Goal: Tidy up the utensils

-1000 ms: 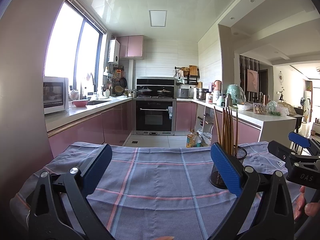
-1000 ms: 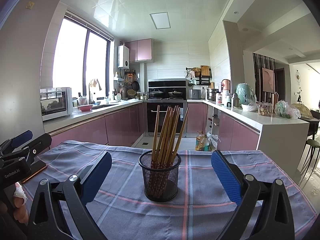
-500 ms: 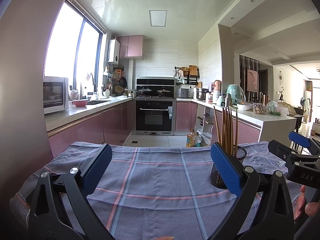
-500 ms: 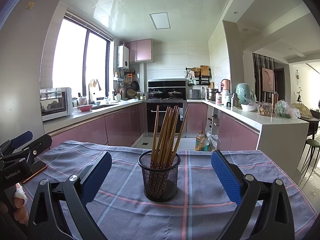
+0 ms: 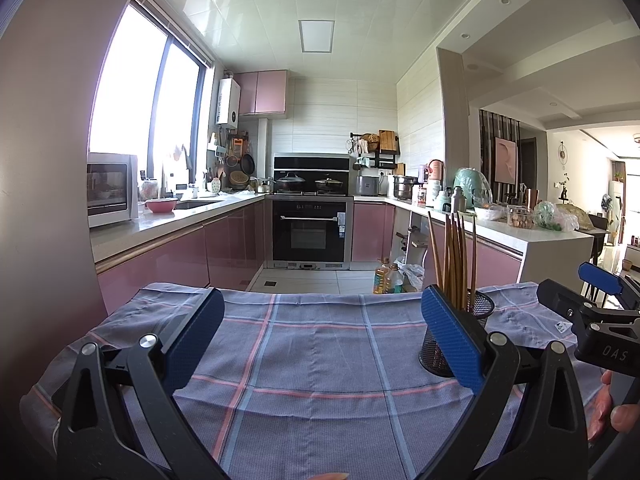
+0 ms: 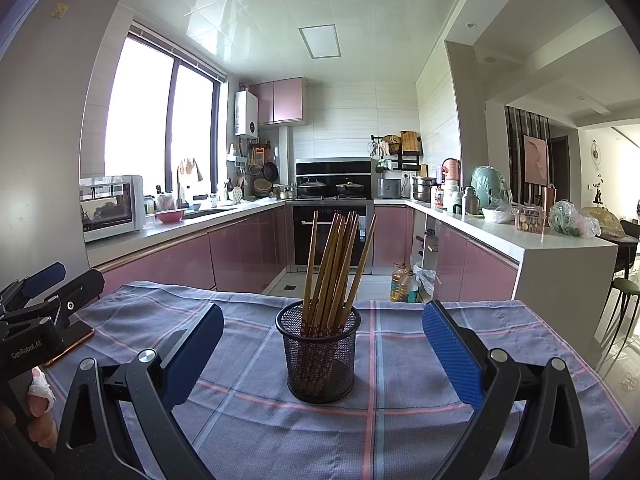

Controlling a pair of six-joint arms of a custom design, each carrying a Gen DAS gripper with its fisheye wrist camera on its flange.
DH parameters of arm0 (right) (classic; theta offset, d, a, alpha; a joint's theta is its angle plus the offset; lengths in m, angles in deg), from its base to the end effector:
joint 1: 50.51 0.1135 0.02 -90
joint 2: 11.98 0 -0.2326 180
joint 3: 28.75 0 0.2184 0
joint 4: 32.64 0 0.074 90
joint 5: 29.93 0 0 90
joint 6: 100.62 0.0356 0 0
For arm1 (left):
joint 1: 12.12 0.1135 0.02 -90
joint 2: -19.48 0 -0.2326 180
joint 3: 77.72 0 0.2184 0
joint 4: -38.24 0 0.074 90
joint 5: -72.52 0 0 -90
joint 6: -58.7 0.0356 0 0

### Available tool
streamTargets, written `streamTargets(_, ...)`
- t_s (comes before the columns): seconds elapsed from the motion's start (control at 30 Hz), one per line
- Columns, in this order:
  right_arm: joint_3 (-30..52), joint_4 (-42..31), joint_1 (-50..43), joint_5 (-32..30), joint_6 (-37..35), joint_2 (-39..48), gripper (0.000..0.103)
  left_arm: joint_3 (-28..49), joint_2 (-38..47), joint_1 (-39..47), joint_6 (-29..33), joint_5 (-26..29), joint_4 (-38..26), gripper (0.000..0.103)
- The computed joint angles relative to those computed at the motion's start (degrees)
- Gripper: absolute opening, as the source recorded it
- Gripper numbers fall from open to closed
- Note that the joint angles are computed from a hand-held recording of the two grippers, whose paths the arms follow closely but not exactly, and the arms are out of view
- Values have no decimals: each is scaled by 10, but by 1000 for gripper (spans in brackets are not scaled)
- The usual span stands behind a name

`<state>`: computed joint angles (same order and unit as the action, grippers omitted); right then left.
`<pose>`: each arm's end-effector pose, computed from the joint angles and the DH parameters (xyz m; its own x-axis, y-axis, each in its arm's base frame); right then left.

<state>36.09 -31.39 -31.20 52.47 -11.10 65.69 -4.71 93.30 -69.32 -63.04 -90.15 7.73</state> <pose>0.2724 0.1005 0.2703 -0.1857 -0.0739 -0.9798 -0.4516 0.8920 0.0183 0.1617 -0.1882 0.2898 -0.1388 -0.0739 -0.9876 -0.3109 0.9501 -0.0274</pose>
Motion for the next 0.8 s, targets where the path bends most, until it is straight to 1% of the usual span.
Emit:
streamTargets(0.3, 0, 0, 0, 0, 0, 0, 96, 2, 0, -1, -7, 0, -9, 97)
streamTargets(0.8, -2, 3, 2, 1, 1, -1, 96, 0, -1, -2, -3, -1, -5, 97)
